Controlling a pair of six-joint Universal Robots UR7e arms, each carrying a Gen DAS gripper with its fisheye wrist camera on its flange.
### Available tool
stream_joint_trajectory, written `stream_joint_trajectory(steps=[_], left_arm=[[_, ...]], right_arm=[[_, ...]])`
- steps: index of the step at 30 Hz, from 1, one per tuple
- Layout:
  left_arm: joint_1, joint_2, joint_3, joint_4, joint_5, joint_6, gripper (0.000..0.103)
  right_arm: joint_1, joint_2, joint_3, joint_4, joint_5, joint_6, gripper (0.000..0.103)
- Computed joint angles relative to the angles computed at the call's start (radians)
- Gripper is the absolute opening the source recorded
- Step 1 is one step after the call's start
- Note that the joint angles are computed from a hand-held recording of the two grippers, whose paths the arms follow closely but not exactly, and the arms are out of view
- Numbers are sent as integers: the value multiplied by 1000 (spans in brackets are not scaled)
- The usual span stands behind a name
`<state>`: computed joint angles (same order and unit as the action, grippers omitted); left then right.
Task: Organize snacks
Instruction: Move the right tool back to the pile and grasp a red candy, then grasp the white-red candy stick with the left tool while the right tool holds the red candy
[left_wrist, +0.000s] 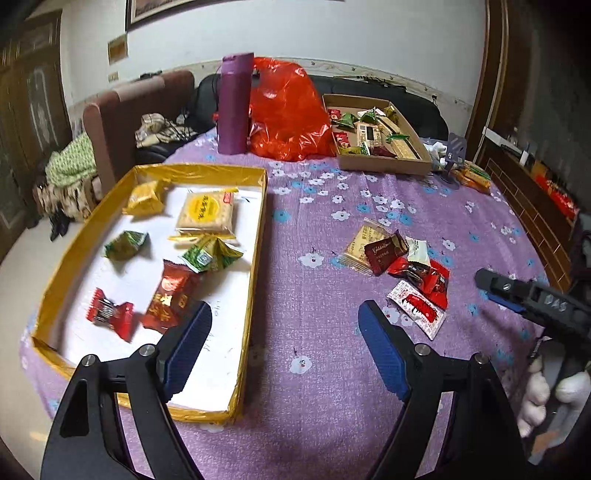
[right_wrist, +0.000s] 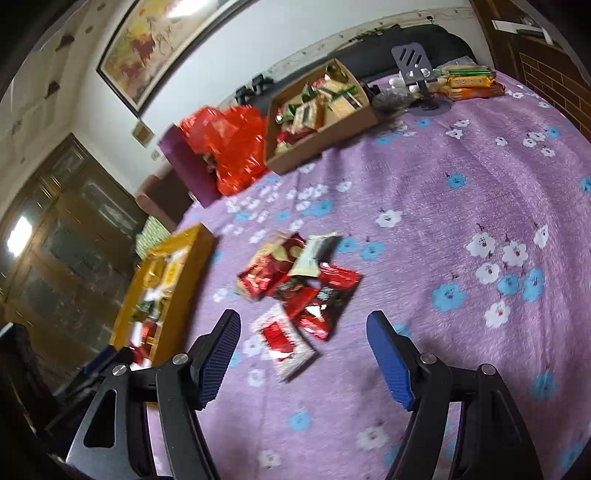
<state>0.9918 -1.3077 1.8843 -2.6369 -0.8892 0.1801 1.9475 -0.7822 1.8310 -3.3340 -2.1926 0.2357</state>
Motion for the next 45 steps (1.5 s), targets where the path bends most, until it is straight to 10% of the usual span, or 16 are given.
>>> stream_joint_trajectory(steps=[12, 14, 16, 31, 39, 45], left_arm=[[28, 28, -34, 48, -60, -3, 82], [32, 30, -37, 56, -71, -6, 82], [34, 34, -39, 60, -81, -6, 82], [23, 138, -103, 282, -223, -99, 82], [-23, 250, -119, 208, -128, -92, 81], [-38, 252, -61, 72, -99, 25, 18]], right_arm=[[-13, 160, -268, 287, -139, -69, 73], [-5, 172, -279, 300, -171, -100, 52], [-11, 155, -257, 293, -144, -92, 25], [-72, 17, -11, 13, -12, -37, 24], [-91, 10, 22, -73, 37, -69, 25], [-86, 17, 19, -85, 17, -100, 25]])
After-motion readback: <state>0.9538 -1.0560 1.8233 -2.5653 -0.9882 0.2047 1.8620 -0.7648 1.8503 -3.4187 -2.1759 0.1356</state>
